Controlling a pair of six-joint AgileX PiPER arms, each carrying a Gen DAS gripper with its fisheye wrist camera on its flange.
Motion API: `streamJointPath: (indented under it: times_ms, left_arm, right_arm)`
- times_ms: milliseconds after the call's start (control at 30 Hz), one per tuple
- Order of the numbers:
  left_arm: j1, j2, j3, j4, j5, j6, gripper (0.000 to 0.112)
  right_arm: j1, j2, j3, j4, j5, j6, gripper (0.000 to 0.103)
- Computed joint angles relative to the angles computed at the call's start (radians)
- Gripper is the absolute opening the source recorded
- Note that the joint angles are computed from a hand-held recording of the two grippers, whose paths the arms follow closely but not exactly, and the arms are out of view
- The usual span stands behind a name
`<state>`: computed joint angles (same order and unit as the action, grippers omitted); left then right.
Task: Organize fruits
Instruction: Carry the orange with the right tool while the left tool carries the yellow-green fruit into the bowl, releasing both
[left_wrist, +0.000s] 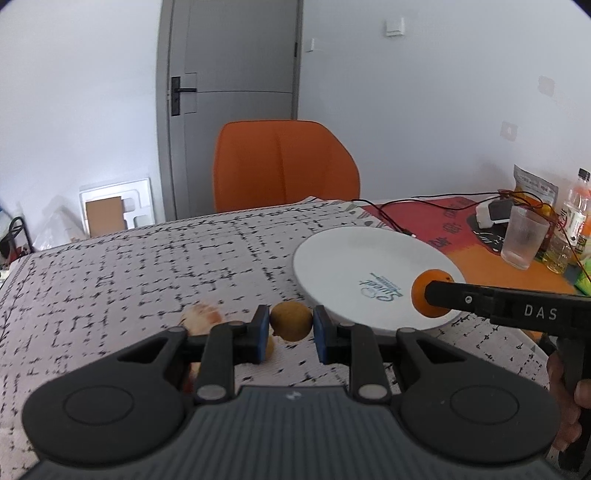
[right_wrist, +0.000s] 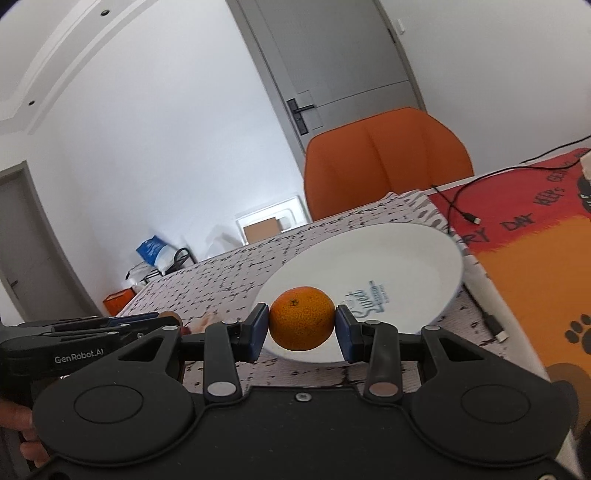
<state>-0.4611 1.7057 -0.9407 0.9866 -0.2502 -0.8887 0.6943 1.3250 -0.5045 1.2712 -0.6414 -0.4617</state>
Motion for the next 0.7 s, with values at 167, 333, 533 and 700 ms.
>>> streamJointPath:
  times_ms: [167, 333, 533, 700]
  left_arm:
    - [-0.041, 0.034, -0.047, 0.027, 0.024, -0.021, 0.024]
    - [-0.074, 0.078, -0.113, 0.135, 0.045, -0.108, 0.024]
    - [-0.108, 0.126, -0.18, 0.229, 0.056, -0.193, 0.024]
    - [-0.125, 0.155, -0.217, 0.296, 0.059, -0.267, 0.024]
  right_arm:
    - [-0.044, -0.005, 0.027, -0.055, 0.015, 0.063, 0.037]
    - [-0.048, -0.013, 0.034, -0.04, 0.011, 0.041, 0.038]
    - [-0.043, -0.019, 0.049, -0.047, -0.008, 0.061, 0.037]
    - [-0.031, -0.042, 0.055, -0.015, -0.029, 0.037, 0.038]
